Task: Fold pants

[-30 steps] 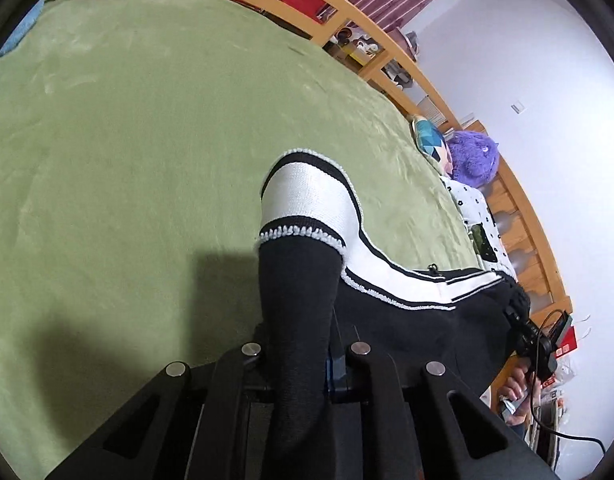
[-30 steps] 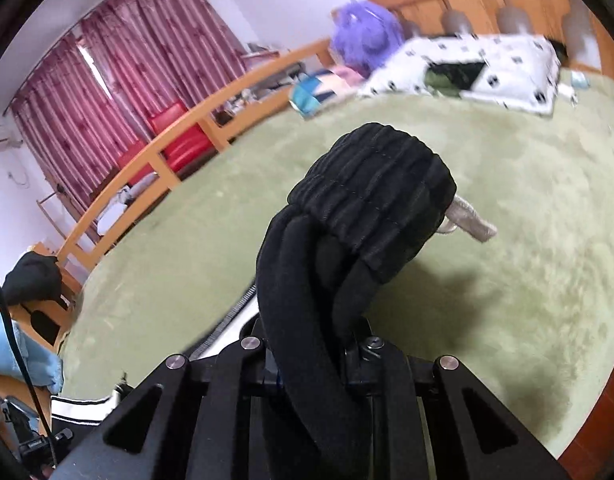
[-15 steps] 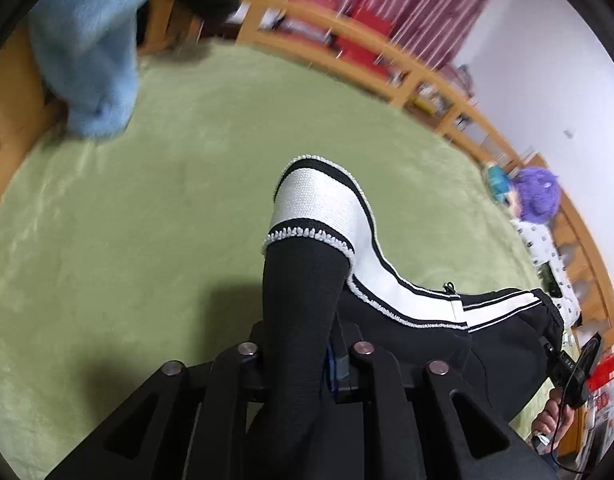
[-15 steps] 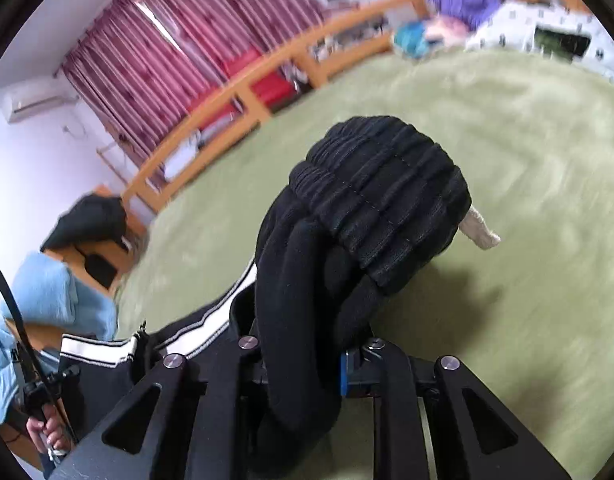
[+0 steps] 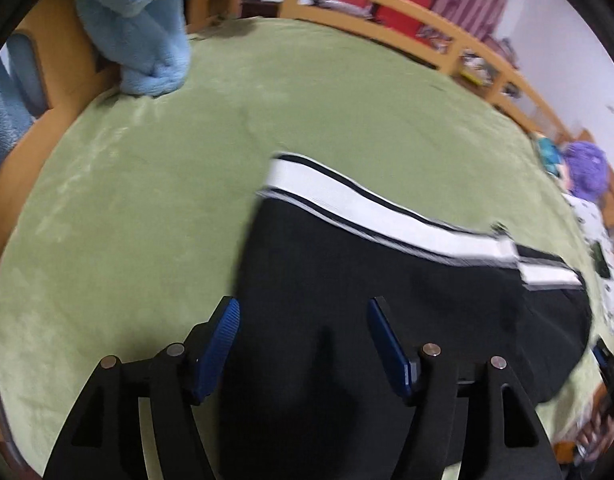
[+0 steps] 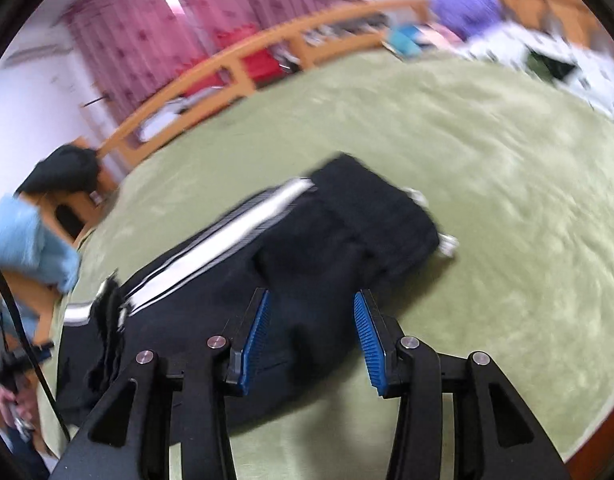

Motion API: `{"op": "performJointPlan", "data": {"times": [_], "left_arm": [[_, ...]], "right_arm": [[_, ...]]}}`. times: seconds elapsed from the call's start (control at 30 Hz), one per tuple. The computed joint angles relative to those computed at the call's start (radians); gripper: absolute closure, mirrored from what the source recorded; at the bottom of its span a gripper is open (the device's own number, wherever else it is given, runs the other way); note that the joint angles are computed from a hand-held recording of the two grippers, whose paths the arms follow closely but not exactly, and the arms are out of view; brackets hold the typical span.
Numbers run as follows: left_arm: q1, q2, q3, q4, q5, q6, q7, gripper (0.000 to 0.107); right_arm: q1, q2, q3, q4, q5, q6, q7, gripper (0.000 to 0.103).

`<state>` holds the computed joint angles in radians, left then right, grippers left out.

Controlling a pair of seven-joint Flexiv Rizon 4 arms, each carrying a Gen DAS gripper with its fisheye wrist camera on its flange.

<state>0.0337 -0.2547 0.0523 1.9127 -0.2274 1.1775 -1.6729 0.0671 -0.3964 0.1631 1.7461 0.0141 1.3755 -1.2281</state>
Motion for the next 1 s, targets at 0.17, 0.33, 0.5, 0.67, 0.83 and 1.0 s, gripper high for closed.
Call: {"op": "performJointPlan", "data": {"times": [0.17,0.33,0.5,0.67,0.83,1.0], "left_arm": [[-0.002,0.022,-0.057,0.121,-0.122,0.05,0.062,0.039],[-0.064,0.044,-0.016,0.218,-0.051,0.17,0.049,0.039],[-0.018,0.119,-0.1,0.294,-0.303,0.173,0.193,0.034],[-0.042,0.153,-0.076,0.337,-0.377,0.186,0.214,0.034],[-0.067,0.194,-0.078,0.387,-0.521,0.198,0.282,0.034],[-0.086,0.222,-0.051,0.414,-0.522,0.208,0.261,0.034]], "right_arm": [[0.017,-0.087,0.027,-0.064,0.007,-0.124,-0.044,0.057],[0.112,-0.034,-0.067,-0.012,-0.138,-0.17,0.057,0.057],[0.031,-0.007,0.116,-0.077,0.056,-0.166,-0.141,0.054],[0.042,-0.063,0.235,-0.197,0.245,-0.239,-0.292,0.046],[0.133,-0.139,0.227,-0.287,0.302,-0.318,-0.336,0.051],[0.127,-0.113,0.272,-0.285,0.424,-0.3,-0.451,0.094]]}}
